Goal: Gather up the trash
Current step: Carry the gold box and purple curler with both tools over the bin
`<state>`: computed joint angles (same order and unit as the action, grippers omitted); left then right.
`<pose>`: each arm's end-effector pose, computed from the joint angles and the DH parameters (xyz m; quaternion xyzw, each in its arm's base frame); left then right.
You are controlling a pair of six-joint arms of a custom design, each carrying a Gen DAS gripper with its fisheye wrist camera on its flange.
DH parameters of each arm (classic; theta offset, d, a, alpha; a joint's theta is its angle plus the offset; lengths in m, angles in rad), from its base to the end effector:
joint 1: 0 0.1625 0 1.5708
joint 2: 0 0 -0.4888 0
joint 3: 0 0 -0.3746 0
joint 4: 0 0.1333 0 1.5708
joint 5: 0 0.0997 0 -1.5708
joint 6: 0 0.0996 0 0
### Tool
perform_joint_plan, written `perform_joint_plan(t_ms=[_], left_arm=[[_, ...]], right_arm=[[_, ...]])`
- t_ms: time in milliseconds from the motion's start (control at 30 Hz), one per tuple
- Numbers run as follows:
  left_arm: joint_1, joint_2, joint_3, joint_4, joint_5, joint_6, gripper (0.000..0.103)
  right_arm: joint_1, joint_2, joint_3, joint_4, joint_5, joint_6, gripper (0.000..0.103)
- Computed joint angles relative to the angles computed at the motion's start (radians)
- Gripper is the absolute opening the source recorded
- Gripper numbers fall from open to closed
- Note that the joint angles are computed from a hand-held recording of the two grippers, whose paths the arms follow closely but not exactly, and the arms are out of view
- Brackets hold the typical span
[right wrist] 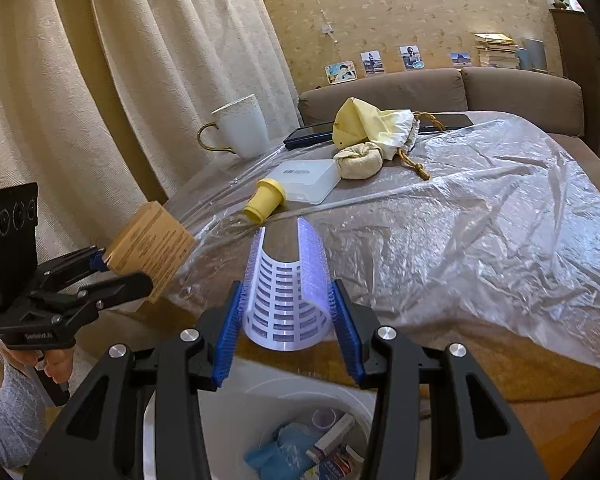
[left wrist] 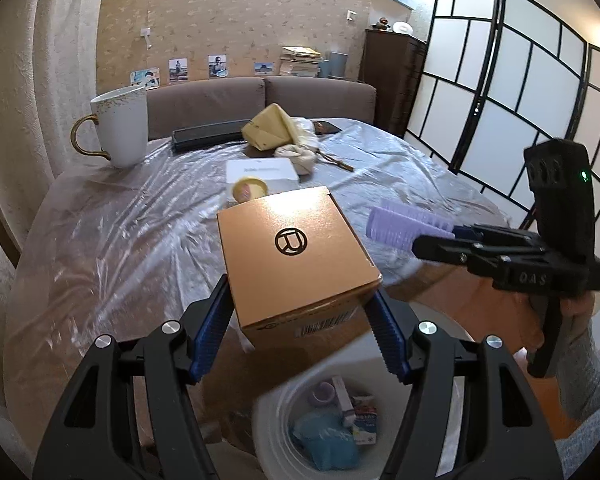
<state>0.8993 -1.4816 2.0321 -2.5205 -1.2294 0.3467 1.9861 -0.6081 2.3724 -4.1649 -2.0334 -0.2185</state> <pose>-0.1751 -0.4882 0.4057 0.4414 0.8598 -0.2197 0.1327 0.2678 -0.3871 0.0875 0.1898 -0.8752 0.4111 0.1702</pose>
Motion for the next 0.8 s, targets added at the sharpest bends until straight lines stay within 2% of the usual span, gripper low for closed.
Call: perform_joint_plan(t_ms=[467, 800], left_arm=[[-0.047, -0.108, 0.115, 0.078, 0.018, -0.044, 0.066], [-0.056, -0.14, 0.171, 0.13, 0.036, -0.079, 0.066]], right_arm=[[0.032, 0.021, 0.14, -0.069, 0.021, 0.039, 0.043], [0.012, 0.083, 0.197, -0.086, 0.029, 0.088, 0.043]])
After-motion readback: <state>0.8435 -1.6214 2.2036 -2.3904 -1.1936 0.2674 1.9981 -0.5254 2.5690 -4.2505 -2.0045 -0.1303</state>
